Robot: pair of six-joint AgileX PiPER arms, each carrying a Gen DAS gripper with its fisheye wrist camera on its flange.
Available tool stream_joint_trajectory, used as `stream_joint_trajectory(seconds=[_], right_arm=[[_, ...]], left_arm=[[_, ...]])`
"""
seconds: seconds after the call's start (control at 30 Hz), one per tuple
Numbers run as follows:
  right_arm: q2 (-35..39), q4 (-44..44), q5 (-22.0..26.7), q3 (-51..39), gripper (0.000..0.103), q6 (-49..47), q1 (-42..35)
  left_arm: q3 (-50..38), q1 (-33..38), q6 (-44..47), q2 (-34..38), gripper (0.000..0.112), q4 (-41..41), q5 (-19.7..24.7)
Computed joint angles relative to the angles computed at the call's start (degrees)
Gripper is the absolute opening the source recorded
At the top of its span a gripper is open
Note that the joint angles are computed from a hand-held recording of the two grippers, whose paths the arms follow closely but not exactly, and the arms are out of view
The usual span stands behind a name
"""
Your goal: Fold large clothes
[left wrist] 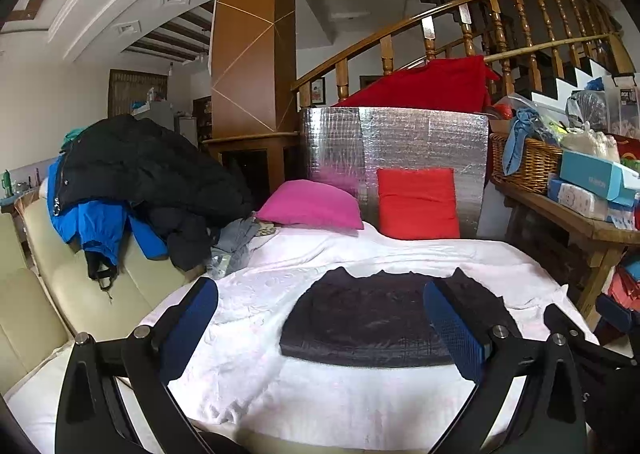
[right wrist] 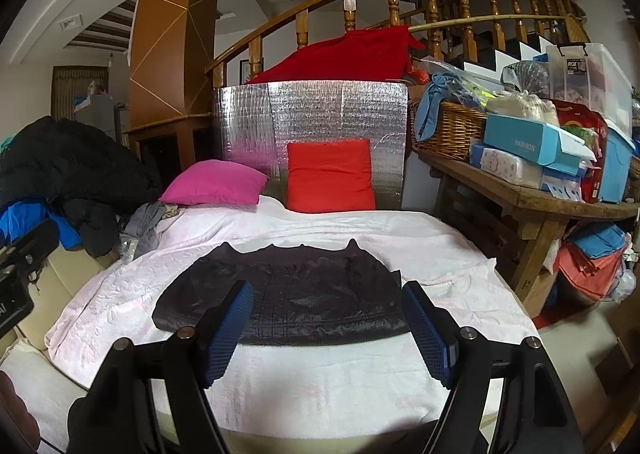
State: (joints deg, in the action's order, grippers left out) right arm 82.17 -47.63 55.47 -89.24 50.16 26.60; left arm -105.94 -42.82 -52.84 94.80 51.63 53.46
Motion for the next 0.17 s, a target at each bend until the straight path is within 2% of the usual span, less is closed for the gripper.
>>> stream_joint_trajectory(seconds=[0.17], right_arm=[[1.0,1.9,-0.7,-0.9,0.08,-1.5,-1.3]], left_arm=[[-1.3,1.4,1.7,1.8,0.102,-1.6,-0.5]])
